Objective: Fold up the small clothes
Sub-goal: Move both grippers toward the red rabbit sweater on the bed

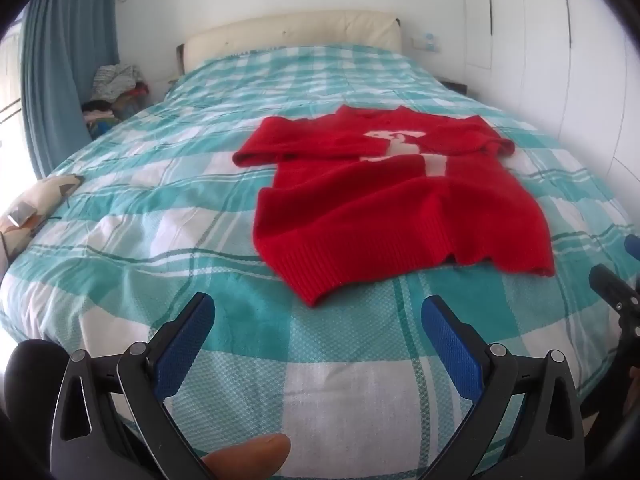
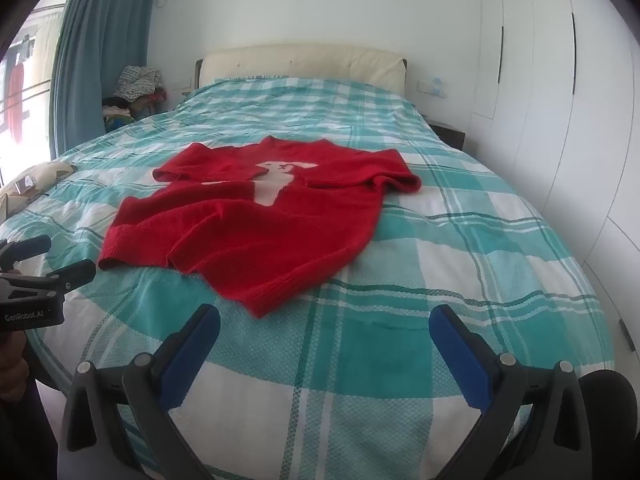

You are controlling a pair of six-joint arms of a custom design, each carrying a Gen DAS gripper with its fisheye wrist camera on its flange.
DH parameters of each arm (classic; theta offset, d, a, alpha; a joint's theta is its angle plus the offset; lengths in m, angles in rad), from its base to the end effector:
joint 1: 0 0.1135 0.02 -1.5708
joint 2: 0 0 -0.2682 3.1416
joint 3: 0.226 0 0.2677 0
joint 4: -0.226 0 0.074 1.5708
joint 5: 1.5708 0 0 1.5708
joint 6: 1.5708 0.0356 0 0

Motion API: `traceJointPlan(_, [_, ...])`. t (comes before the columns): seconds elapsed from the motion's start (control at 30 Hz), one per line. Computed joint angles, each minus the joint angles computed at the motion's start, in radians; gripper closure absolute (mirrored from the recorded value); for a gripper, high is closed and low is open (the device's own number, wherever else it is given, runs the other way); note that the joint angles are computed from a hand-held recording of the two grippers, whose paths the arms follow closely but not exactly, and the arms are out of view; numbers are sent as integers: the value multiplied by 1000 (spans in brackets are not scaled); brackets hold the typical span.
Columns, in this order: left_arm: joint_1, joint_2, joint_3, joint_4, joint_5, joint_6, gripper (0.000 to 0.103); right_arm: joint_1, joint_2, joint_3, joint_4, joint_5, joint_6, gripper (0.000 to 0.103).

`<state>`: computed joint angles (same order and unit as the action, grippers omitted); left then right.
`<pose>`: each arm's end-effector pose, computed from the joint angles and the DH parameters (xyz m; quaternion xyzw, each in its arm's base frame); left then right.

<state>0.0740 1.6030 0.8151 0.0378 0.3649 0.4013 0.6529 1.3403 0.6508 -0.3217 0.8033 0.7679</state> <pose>0.3337 0.0120 0.1658 0.2183 0.8779 -0.0693 0.4205 0.2146 0.1319 0.1713 0.1586 0.8770 -0.1191 0.4377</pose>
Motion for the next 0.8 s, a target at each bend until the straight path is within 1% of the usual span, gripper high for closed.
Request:
traceJointPlan(0.03, [33,9,15,-41,64,41,0,-5,3,-3,13,-2,-9,0])
traceJointPlan(0.07, [32,10,19,-52,62,38,0,-14,7,-6,31,-9,-21,0])
traceJointPlan(0.1, [30,11,23,-63,56,38,0,-45,3,-20,66,-43,-41,0])
traceJointPlan(0.13, [21,23,48,-94,41,45,0,-38,-30,-59,108,-27,-47,0])
traceJointPlan(0.17, [17,28,57,-105,36,44,0,-45,-35,-68,121,-30,-59,0])
traceJointPlan(0.2, [15,32,65,-115,35,38,0,-8,-16,-54,99,15,-41,0])
traceJointPlan(0.27, [33,45,65,-117,61,35,0,8,-12,-45,78,24,-18,0])
traceJointPlan(0.4, [32,55,76,-133,51,42,0,8,19,-32,73,4,-1,0])
traceJointPlan(0.57, [34,76,111,-186,75,48,0,23,54,-18,98,-4,-10,0])
traceJointPlan(0.7, [25,80,104,-174,49,37,0,37,65,-24,129,-17,-28,0])
traceJointPlan(0.8, [21,62,77,-135,33,29,0,30,67,-27,141,-35,-39,0])
